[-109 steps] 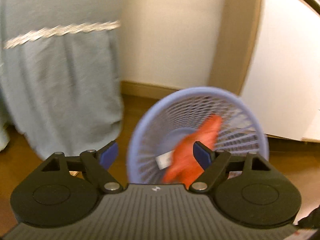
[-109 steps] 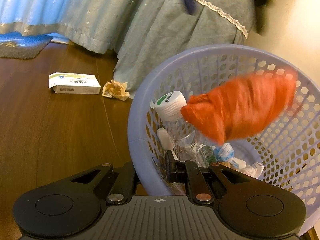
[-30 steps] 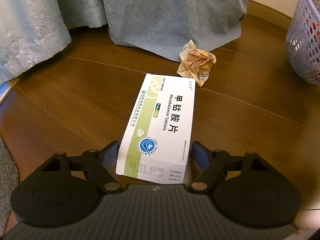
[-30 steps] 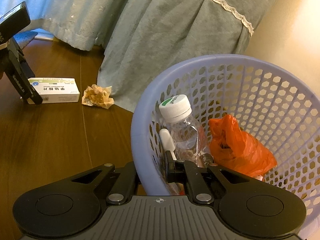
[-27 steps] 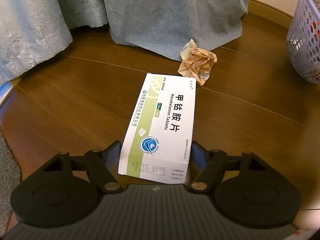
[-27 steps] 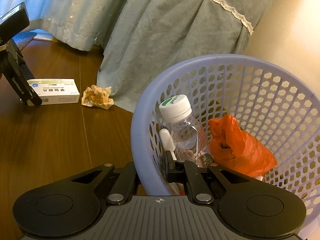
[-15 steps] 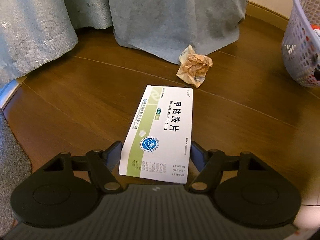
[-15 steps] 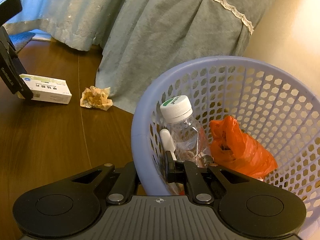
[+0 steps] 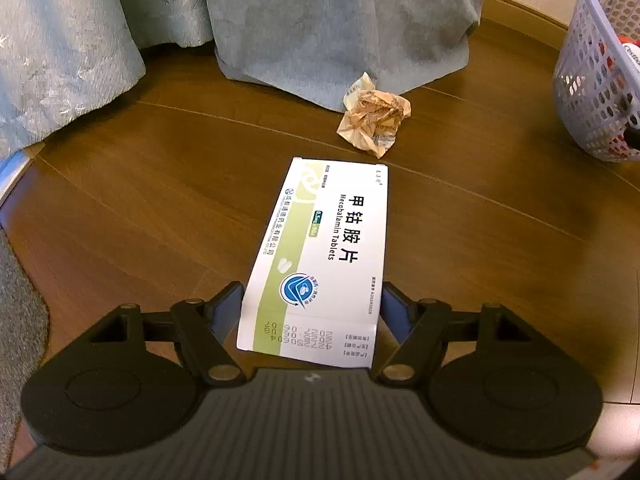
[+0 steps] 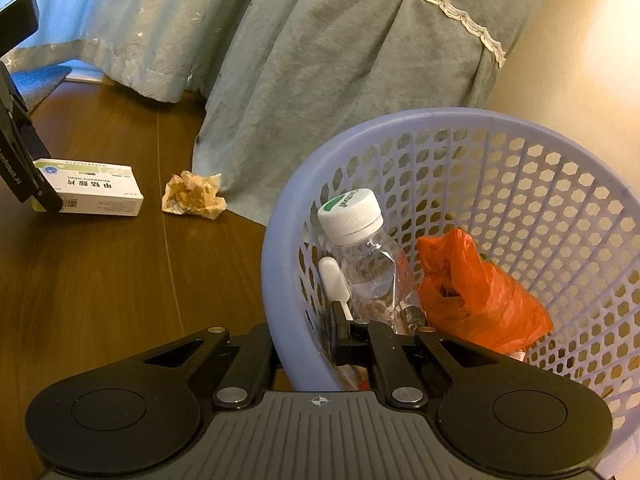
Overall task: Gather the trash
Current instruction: 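Lift the medicine box, carry it over the wastebasket and release it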
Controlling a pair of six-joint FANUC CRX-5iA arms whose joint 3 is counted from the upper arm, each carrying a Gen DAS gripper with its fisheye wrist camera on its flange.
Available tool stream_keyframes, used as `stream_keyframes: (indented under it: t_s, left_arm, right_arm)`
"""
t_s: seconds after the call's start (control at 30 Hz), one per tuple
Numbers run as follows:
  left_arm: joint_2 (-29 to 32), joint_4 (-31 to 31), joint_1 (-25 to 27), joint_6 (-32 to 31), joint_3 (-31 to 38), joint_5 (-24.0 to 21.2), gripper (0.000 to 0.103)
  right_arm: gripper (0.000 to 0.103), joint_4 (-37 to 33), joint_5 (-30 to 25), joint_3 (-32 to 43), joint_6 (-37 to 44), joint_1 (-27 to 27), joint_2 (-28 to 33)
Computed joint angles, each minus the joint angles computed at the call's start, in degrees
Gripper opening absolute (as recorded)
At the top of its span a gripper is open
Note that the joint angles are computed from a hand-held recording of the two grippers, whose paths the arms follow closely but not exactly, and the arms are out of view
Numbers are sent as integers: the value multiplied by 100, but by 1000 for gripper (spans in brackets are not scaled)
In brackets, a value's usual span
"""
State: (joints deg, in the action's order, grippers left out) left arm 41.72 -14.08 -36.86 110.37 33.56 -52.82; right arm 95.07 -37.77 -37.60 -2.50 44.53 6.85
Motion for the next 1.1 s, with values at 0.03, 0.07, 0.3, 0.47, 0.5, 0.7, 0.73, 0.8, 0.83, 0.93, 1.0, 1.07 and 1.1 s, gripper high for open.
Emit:
stream_keyframes:
  t_s: [0.03,0.07,0.3,0.47,0.5,0.7,0.73,0.8,0.83,0.93,1.0,1.07,1.1]
  left_arm:
    - [4,8,2,14,-7,0,70]
    - [3,18,7,33,-25,13,70]
    - [-22,116,50,172,-183,192,71]
    - [-13,242,112,397,-263,337,75]
    - [-2,234,111,409,-247,326,75]
    - [14,128,93,369,-258,369,76]
    - [9,126,94,365,-272,377,76]
    - [7,107,92,377,-281,387,73]
    - [2,97,90,410,-285,391,73]
    - [-18,19,69,445,-270,359,71]
    - [-64,-78,42,445,-276,352,71]
    - [-113,-78,40,401,-293,335,70]
    - [-125,-80,31,374,-275,286,70]
  right_arm:
    - [4,0,0,0,0,0,0]
    - [4,-3,3,0,-4,-1,0]
    - [4,8,10,-6,-6,-7,-3]
    - [4,8,4,-7,-5,-2,-1]
    - [4,8,4,-7,-5,-2,-1]
    - [4,-9,18,-25,56,4,-21]
    - [4,-12,17,-28,61,7,-22]
    - [4,-27,19,-29,85,9,-28]
    - [4,-36,21,-29,94,9,-31]
    - [4,-31,22,-30,86,6,-28]
    - [4,-21,24,-33,78,2,-27]
    - [4,-14,26,-33,69,-1,-24]
    - [4,-13,30,-34,64,-5,-25]
